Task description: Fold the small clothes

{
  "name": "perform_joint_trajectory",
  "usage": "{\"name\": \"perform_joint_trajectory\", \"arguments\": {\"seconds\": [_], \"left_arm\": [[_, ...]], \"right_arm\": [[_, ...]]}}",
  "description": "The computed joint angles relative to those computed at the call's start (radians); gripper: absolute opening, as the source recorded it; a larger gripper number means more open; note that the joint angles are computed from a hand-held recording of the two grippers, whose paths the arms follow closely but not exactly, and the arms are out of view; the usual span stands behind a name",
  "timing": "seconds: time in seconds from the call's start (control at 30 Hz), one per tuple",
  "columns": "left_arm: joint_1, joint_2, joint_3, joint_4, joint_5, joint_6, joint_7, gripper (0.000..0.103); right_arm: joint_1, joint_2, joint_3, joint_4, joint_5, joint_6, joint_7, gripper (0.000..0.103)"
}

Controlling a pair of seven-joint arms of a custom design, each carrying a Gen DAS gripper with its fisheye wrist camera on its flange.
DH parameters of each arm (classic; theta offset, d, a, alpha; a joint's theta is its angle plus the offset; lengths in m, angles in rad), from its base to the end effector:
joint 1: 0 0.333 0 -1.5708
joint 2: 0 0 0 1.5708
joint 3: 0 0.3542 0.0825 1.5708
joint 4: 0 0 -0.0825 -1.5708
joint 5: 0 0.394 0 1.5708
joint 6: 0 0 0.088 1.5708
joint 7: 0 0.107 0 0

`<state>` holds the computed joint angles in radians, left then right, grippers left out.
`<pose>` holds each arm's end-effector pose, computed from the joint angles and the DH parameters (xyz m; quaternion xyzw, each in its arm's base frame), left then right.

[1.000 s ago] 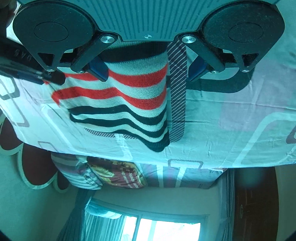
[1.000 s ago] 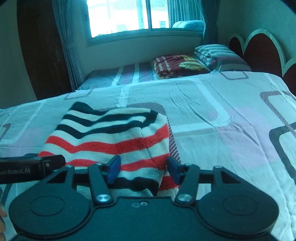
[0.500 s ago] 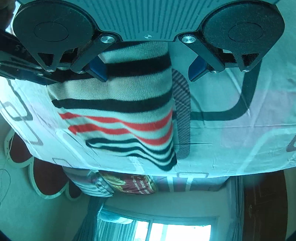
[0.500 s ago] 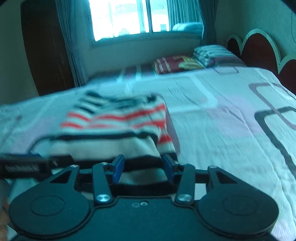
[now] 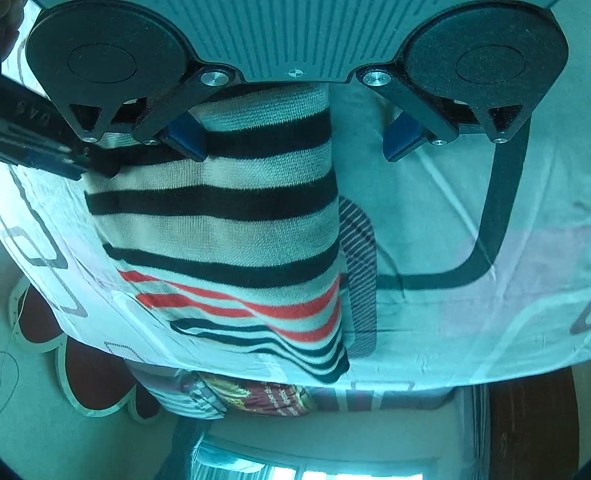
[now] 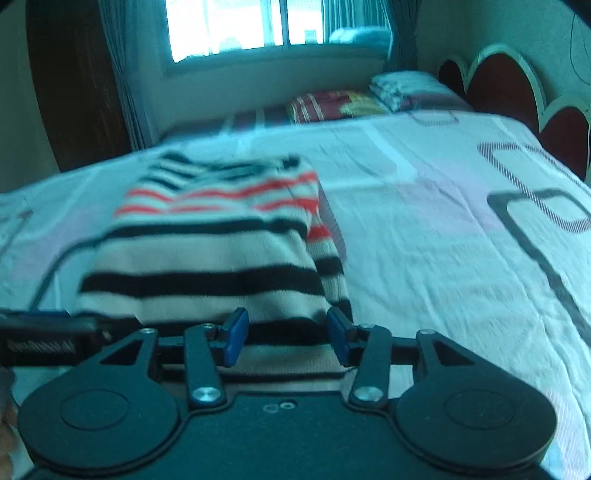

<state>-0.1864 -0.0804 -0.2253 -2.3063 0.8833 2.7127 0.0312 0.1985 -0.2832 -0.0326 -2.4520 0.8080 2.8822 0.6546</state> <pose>0.4801 -0.2415 0.4528 -0.7801 0.5204 -0.2618 0.2284 0.4794 0.0371 0.5040 -0.7574 0.5204 -0.2007 0.3395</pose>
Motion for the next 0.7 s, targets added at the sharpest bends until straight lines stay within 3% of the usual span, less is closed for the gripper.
{"name": "perform_joint_trajectory", "arguments": {"seconds": [0.17,0.33,0.4,0.47,0.7], "left_arm": [[-0.009,-0.059,-0.011,-0.028,-0.02,-0.016,0.017,0.1],[-0.003,-0.117,-0.021,-0.054,-0.014,-0.01,0.009,0.1],[0.005,-0.132,-0.026,-0.06,-0.006,-0.003,-0.007,0.1],[0.014,-0.138,-0.029,-0.059,0.003,0.001,-0.018,0.1],[0.033,-0.112,-0.028,-0.019,0.016,-0.036,-0.032,0.1]], "right_arm": [[-0.006,-0.078,0.004,-0.028,-0.004,-0.012,0.067,0.061],[0.011,-0.161,-0.01,-0.073,0.009,0.001,0.058,0.061],[0.034,-0.181,-0.027,-0.074,0.026,0.007,0.026,0.057],[0.043,-0.186,-0.028,-0.071,0.025,0.007,0.007,0.042],[0.083,-0.09,-0.038,0.008,0.065,-0.006,-0.037,0.032]]}}
